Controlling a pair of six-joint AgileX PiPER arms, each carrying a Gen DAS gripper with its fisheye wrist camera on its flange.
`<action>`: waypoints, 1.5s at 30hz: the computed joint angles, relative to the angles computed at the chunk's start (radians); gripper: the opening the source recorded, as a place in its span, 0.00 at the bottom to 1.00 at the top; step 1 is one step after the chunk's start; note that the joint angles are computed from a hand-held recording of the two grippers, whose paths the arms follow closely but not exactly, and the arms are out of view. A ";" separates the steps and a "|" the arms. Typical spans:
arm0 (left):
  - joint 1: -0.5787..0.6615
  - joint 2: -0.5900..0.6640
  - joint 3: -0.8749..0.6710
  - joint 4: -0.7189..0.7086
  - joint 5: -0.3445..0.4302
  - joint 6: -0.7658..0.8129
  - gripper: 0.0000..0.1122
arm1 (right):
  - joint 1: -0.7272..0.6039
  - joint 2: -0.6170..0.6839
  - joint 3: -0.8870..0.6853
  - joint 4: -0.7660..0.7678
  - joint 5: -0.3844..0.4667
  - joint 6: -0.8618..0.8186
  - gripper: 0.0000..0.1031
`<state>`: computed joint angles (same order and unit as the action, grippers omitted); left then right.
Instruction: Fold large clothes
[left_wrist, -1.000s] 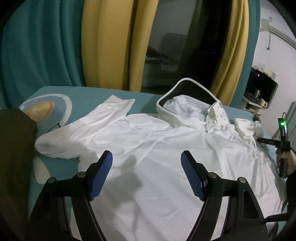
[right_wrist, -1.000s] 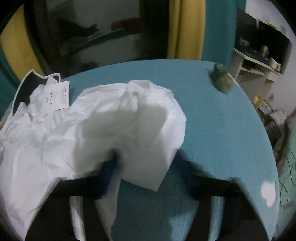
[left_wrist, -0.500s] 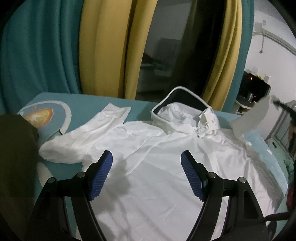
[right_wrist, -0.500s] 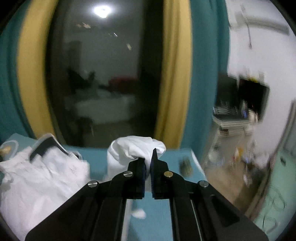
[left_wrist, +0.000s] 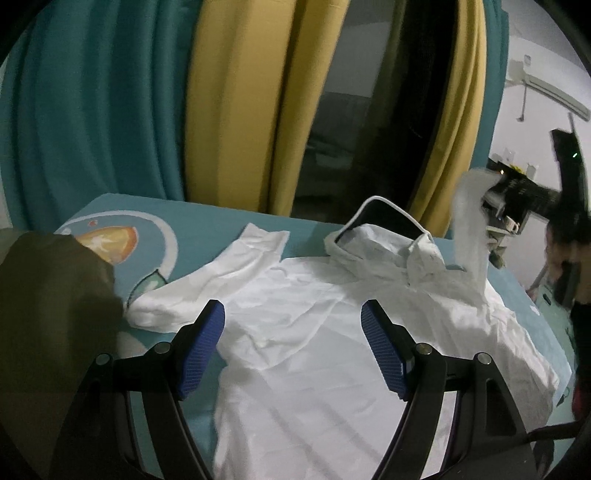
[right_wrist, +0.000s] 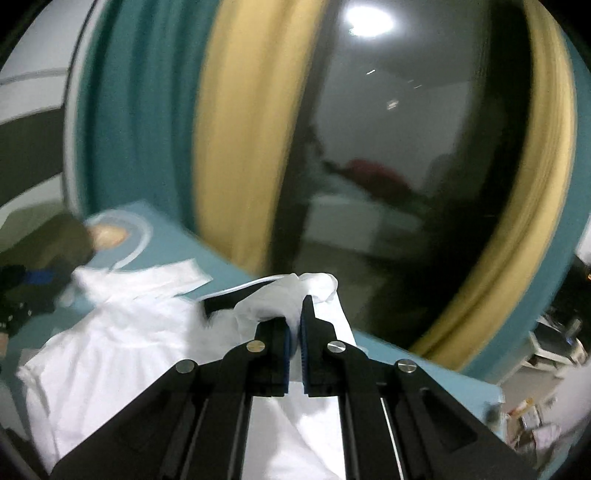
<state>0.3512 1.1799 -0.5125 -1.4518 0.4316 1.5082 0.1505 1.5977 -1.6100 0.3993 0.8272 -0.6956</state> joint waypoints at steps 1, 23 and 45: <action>0.016 0.007 -0.004 0.005 0.013 0.004 0.71 | 0.047 0.023 0.002 -0.027 -0.010 0.028 0.04; -0.057 0.180 -0.137 0.179 -0.013 -0.039 0.71 | -0.018 0.038 0.223 -0.045 0.045 0.128 0.77; -0.146 0.606 -0.662 0.913 -0.036 -0.680 0.71 | -0.390 0.014 0.412 -0.019 0.041 0.012 0.77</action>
<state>0.2049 1.7857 -1.1749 -0.5386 0.3954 0.8281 -0.2397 1.6114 -1.1982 0.3807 0.8678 -0.6836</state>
